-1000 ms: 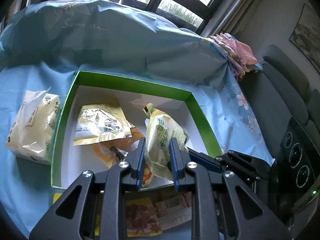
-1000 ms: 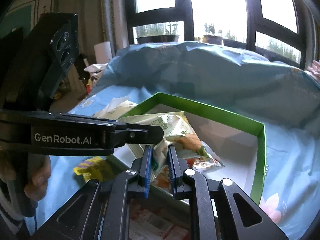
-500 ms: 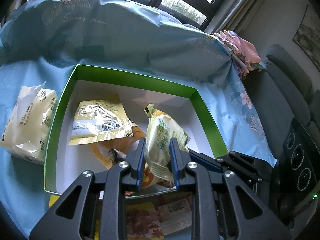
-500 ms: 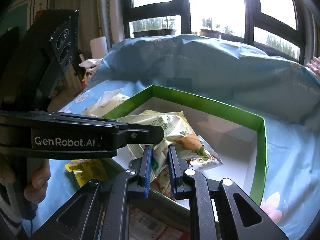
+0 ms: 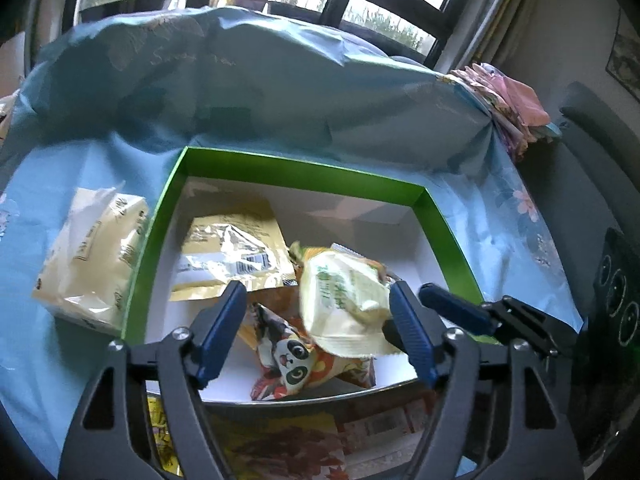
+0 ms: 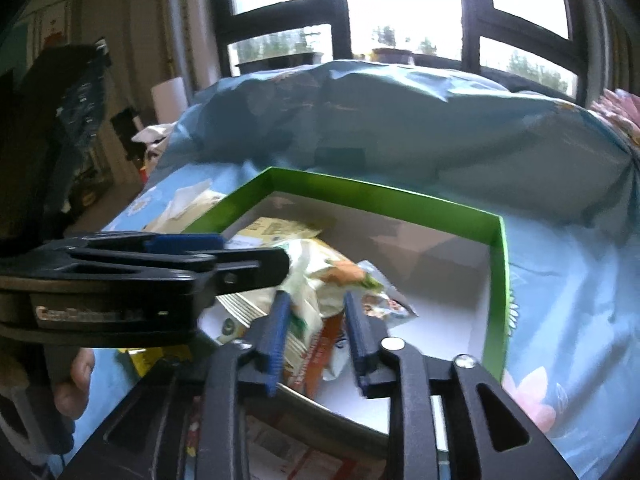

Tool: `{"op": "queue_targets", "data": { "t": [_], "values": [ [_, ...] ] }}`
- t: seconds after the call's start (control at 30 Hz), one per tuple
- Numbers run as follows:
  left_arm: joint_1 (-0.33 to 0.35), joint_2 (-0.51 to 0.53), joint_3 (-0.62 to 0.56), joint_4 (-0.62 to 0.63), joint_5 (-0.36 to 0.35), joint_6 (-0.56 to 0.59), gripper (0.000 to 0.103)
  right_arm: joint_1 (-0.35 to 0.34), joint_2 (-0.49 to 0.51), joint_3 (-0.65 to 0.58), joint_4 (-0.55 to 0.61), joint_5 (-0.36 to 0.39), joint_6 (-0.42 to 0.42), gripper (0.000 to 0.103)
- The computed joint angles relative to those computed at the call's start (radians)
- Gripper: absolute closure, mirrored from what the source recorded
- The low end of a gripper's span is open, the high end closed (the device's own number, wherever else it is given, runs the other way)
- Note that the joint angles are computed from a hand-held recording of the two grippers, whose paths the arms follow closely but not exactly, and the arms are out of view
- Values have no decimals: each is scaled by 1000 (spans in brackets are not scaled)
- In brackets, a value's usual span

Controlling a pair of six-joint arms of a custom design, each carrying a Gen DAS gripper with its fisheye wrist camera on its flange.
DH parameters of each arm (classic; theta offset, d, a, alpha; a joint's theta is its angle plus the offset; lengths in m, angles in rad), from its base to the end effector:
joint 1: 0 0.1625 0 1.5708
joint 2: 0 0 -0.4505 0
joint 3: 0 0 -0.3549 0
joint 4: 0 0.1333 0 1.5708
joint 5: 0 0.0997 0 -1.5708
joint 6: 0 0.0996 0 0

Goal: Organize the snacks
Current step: 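Move both grippers to the yellow-and-purple striped bag beside the box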

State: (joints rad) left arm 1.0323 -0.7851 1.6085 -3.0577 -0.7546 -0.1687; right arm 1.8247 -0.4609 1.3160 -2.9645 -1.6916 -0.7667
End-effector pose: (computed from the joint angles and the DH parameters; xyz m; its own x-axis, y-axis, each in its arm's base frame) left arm -0.1722 -0.6897 0.2283 -0.8744 -0.1470 -0.4624 0.2609 0.6611 -0.7035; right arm 0.3115 -0.7174 0.0613 -0.5536 -0.7129 0.4304 -0.8327 0.4669 -0.2976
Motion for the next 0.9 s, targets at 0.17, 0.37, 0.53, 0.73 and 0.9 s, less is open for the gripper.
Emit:
{"op": "queue_targets", "data": {
  "t": [0.17, 0.37, 0.53, 0.73, 0.9],
  "values": [
    [-20, 6, 4, -20, 77, 27, 18, -4, -15, 16, -30, 2, 27, 53],
    [-42, -5, 25, -24, 131, 33, 4, -18, -50, 49, -35, 32, 85, 46],
    [-62, -33, 67, -45, 164, 18, 2, -32, -84, 83, -24, 75, 114, 45],
    [-91, -71, 127, -65, 198, -8, 0, -51, -126, 141, -29, 100, 141, 44],
    [-111, -109, 187, -59, 225, -68, 0, -70, -155, 182, 2, 141, 150, 43]
  ]
}}
